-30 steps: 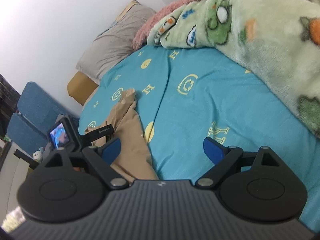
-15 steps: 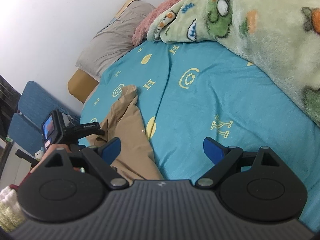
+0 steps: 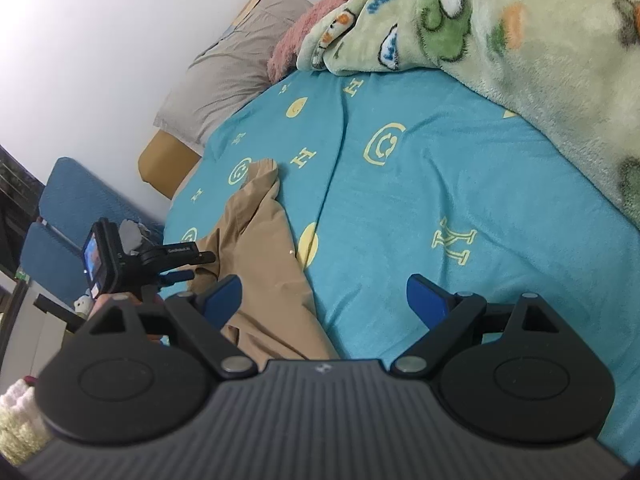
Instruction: Fold clothes
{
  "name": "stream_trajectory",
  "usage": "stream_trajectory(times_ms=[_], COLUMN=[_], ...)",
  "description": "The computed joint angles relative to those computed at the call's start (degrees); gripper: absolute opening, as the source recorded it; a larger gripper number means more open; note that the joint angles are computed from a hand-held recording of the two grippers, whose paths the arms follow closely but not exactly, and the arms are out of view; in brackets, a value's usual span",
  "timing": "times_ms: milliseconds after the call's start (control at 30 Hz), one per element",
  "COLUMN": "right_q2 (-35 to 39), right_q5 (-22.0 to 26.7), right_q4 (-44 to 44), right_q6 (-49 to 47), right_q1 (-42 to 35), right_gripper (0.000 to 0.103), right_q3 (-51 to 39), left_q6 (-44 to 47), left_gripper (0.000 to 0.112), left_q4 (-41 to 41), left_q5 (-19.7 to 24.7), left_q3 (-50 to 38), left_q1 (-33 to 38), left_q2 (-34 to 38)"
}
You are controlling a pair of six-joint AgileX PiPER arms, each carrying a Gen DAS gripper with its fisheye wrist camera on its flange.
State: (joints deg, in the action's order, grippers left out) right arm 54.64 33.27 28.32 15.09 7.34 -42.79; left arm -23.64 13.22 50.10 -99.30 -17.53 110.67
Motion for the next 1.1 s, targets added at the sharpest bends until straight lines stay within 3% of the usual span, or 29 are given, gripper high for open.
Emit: stream_trajectory(times_ms=[67,167,300,400,500,633,700,867,900,967,1033,1100], right_q2=[0.1,0.26,0.41,0.43,0.38,0.49,0.7,0.83,0.94,0.91,0.6,-0.24], right_q5=[0.04,0.12,0.68,0.69,0.3,0.21,0.23,-0.22,-0.46,-1.07,-1.91,-3.41], right_q4=[0.91,1.83,3.74,3.67,2.93,3.11,3.4,3.66,3.34,1.99,-0.79,-9.25], right_q6=[-0.61,-0.98,-2.5,-2.24,-1.55,-1.88,-2.42,-3.7,-3.59,-2.19,0.03,6.64], right_q1=[-0.2,-0.54,-1.25,-1.07,-0.58,-0.55,-0.66,-0.62,-0.53,0.31,2.23,6.88], right_gripper=[0.091,0.091,0.091,0.091,0.091,0.091,0.091,0.091,0.091,0.091,0.091,0.091], right_q3=[0.09,0.09,0.25,0.23,0.23,0.27,0.27,0.41,0.39,0.28,0.01,-0.39], left_q6=[1.52,3.04,3.04,3.89,-0.17,-13.24,-17.24,-21.33,-22.07,-24.59,-30.2,-37.1], left_gripper=[0.031,0.016,0.015,0.005,0.004,0.004,0.008,0.026,0.03,0.052,0.067,0.07], left_q4=[-1.74,-2.98,-3.67,-2.7,4.09,24.46,32.5,31.42,31.06,29.9,30.37,31.43], left_q5=[-2.2,-3.54,-5.21,-1.83,1.44,10.27,14.96,16.31,15.76,12.71,10.86,11.05], left_q3=[2.43,5.29,7.4,4.67,0.19,-8.19,-11.74,-10.83,-8.6,-1.57,6.47,14.38], left_q1=[0.36,-0.54,-1.84,-2.77,-4.29,-8.07,-9.2,-8.02,-8.38,-9.74,-12.45,-16.29], left_q2=[-1.45,-3.68,-5.3,-3.89,-1.69,4.0,7.08,6.19,4.65,-0.59,-6.85,-13.49])
